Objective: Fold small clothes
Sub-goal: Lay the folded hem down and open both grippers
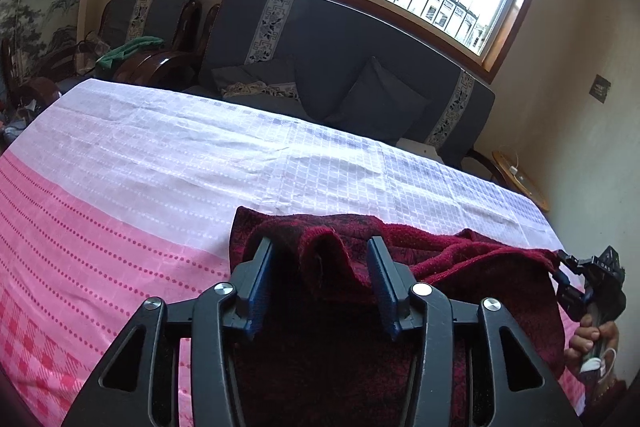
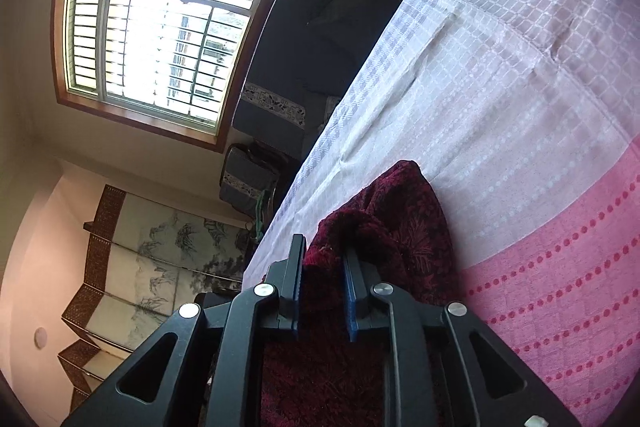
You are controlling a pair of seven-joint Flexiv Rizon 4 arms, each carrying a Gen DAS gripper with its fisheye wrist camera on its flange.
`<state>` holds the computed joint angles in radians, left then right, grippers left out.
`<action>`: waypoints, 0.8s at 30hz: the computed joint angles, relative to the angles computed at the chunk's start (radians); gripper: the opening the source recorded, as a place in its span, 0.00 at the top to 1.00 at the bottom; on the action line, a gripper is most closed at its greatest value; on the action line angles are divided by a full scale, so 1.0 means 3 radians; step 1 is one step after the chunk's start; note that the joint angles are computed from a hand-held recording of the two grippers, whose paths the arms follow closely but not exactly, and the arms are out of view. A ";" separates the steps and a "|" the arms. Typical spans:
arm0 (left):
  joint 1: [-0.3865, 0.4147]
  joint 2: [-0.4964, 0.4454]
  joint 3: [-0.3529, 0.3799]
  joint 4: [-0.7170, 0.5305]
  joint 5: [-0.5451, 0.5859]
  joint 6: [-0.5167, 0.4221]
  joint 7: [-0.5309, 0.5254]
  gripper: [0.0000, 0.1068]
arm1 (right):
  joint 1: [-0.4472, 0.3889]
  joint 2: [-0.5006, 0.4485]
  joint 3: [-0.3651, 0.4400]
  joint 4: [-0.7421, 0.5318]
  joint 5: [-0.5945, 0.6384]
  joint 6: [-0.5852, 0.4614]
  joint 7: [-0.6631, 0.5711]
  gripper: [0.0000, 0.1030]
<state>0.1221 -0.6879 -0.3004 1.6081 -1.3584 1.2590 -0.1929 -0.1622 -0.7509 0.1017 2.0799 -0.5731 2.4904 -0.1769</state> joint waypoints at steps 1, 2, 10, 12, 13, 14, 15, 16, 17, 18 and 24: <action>0.0016 0.0011 -0.0067 -0.0008 -0.0184 0.0088 0.0123 0.33 | 0.0015 -0.0012 0.0007 0.0009 0.0095 0.0074 -0.0019 0.67; 0.0028 0.0030 -0.0140 -0.0025 -0.0461 0.0165 0.0346 0.30 | 0.0025 -0.0020 0.0007 0.0022 0.0177 0.0148 -0.0035 0.62; -0.0141 0.0182 0.0086 -0.0040 -0.1036 0.0033 0.0863 0.27 | 0.0188 0.0421 -0.0171 0.0250 0.0017 -0.0200 -0.0508 0.57; -0.0215 0.0188 0.0205 0.0003 -0.0851 -0.0022 0.0788 0.27 | 0.0198 0.0542 -0.0145 0.0208 -0.0234 -0.0558 -0.0637 0.58; -0.0215 0.0195 0.0235 0.0034 -0.0764 -0.0113 0.0739 0.28 | 0.0205 0.0573 -0.0121 0.0172 -0.0317 -0.0704 -0.0698 0.59; -0.0224 0.0195 0.0251 0.0055 -0.0710 -0.0151 0.0725 0.29 | 0.0238 0.0609 -0.0113 0.0132 -0.0338 -0.0860 -0.0766 0.59; -0.0242 0.0188 0.0261 0.0068 -0.0663 -0.0154 0.0720 0.30 | 0.0286 0.0631 -0.0113 0.0088 -0.0322 -0.0999 -0.0848 0.59; -0.0246 0.0179 0.0265 0.0080 -0.0598 -0.0185 0.0698 0.30 | 0.0269 0.0609 -0.0069 0.0018 -0.0362 -0.1079 -0.0877 0.59; -0.0246 0.0162 0.0267 0.0086 -0.0509 -0.0225 0.0658 0.31 | 0.0208 0.0564 0.0004 -0.0064 -0.0430 -0.1138 -0.0862 0.59; -0.0255 0.0137 0.0264 0.0084 -0.0426 -0.0227 0.0629 0.32 | 0.0149 0.0514 0.0073 -0.0147 -0.0500 -0.1230 -0.0844 0.59; -0.0283 -0.0231 0.0273 -0.0182 0.0210 -0.0021 0.0128 0.32 | -0.0154 0.0291 0.0411 -0.0549 -0.0612 -0.2031 -0.0905 0.61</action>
<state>0.0371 -0.7572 -0.2186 1.5536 -1.2952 1.2527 -0.1546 -0.2084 -0.6638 0.2249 1.9152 -0.7565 1.8810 -0.4484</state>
